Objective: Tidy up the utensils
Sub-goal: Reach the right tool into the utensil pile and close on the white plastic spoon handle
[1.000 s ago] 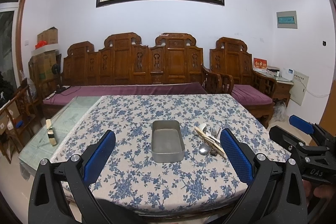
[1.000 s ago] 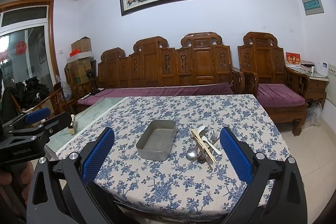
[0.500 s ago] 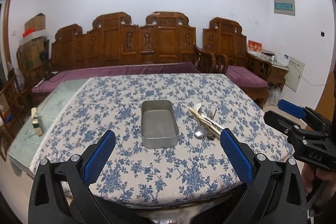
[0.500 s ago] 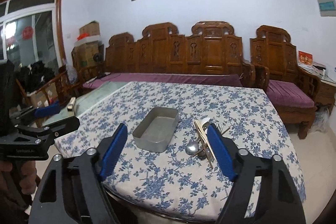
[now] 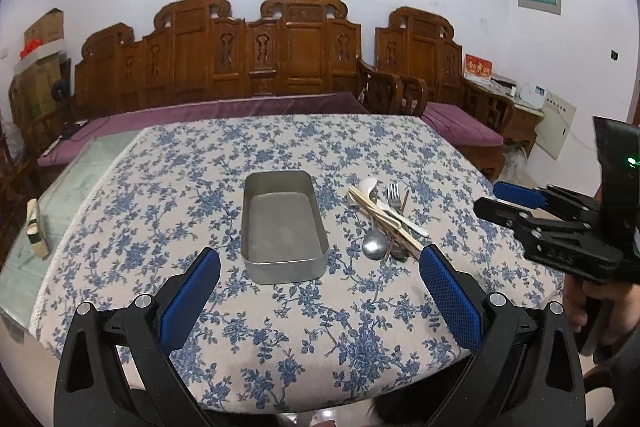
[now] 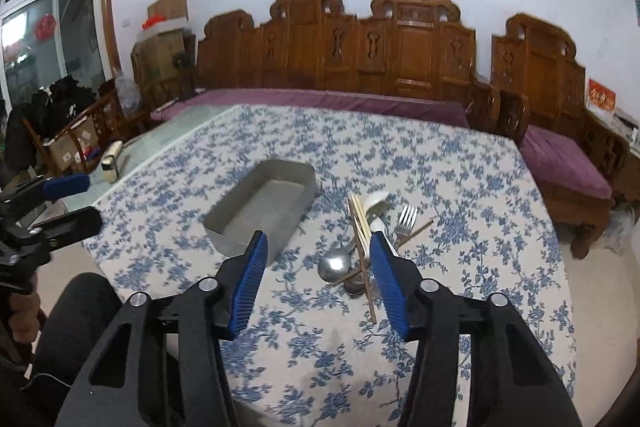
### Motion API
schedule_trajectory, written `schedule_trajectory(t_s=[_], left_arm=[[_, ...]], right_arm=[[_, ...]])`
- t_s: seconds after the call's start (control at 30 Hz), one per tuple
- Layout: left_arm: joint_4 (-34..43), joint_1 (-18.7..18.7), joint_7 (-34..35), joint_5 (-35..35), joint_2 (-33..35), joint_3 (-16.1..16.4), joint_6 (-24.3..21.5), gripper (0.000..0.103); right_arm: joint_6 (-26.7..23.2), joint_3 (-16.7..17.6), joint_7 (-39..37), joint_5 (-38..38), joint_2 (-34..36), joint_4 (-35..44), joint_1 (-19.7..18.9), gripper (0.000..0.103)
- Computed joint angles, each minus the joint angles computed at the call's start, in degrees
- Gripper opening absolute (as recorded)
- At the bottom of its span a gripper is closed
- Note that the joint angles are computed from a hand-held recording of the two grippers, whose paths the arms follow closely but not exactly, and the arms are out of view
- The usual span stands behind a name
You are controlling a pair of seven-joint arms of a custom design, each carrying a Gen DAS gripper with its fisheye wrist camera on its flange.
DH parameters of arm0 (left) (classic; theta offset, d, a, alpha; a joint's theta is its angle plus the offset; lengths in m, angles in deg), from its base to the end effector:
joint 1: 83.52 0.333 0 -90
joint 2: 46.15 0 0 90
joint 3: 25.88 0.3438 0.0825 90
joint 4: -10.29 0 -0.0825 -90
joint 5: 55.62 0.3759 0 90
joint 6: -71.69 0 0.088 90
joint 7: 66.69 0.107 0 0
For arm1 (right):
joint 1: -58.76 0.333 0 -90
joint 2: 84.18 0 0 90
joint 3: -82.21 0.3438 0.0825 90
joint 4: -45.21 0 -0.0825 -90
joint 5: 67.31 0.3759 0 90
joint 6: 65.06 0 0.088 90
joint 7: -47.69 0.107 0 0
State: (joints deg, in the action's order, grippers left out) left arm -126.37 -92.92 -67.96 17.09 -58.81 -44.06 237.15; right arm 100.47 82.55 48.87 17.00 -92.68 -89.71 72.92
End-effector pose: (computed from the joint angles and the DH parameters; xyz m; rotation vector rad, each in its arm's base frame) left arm 0.3956 -0.2770 0.4795 -1.6356 1.7319 -0.9231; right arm 0.4858 0.0656 0.4586 -1.9139 1.1893 -0.4917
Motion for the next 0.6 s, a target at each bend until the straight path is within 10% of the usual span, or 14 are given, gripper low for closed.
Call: schedule_trajectory(t_s=[0.6], left_arm=[[11.0, -4.6, 12.7, -7.2, 17.8, 6.0, 3.7, 0.097]], right_arm=[[-1.4, 2.8, 17.9, -24.3, 26.9, 16.6, -8.7, 0.033]])
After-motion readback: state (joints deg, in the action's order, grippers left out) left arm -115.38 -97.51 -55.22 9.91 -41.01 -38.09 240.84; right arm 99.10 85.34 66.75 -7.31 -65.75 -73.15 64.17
